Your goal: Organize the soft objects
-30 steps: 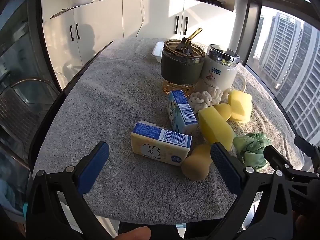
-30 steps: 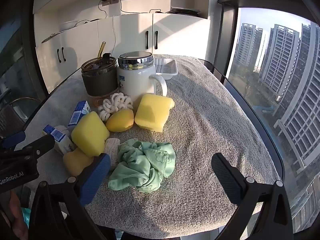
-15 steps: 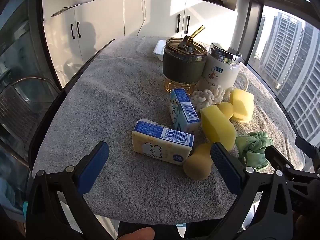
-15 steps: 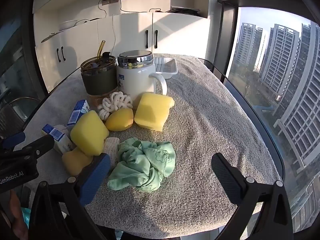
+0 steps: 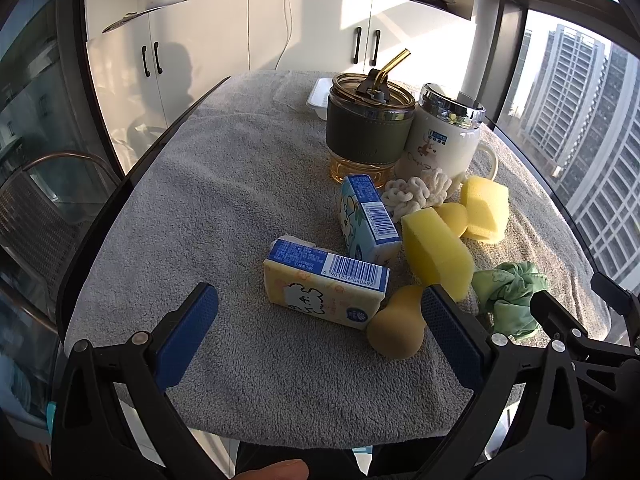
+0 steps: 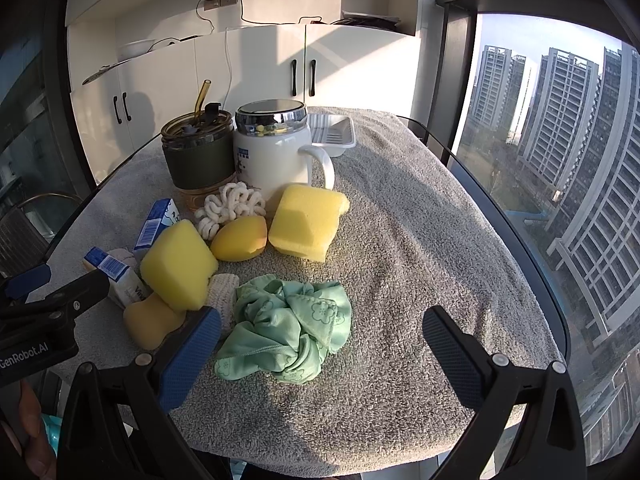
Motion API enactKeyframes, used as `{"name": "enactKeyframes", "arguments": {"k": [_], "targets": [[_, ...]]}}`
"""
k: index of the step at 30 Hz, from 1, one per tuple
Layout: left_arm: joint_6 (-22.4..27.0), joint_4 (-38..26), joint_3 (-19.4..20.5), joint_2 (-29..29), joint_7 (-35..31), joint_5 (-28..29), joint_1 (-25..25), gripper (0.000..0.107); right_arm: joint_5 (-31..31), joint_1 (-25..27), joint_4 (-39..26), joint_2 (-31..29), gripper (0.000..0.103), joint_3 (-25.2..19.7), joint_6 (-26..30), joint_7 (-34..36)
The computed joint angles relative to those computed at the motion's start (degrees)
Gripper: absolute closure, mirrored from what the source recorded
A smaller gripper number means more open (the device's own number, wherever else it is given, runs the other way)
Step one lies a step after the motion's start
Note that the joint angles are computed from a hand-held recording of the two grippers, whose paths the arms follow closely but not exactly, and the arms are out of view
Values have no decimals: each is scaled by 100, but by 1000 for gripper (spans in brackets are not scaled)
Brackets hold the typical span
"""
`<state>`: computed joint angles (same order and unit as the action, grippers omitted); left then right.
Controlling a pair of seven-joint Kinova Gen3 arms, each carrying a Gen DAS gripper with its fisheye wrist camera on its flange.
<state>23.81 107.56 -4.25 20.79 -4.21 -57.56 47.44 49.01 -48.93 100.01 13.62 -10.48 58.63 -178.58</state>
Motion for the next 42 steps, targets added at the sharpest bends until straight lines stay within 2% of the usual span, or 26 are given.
{"name": "enactKeyframes", "arguments": {"k": [42], "targets": [[-62, -20, -21, -8, -221, 237, -37, 4, 2, -3, -11, 15, 0, 5, 3, 3]]}}
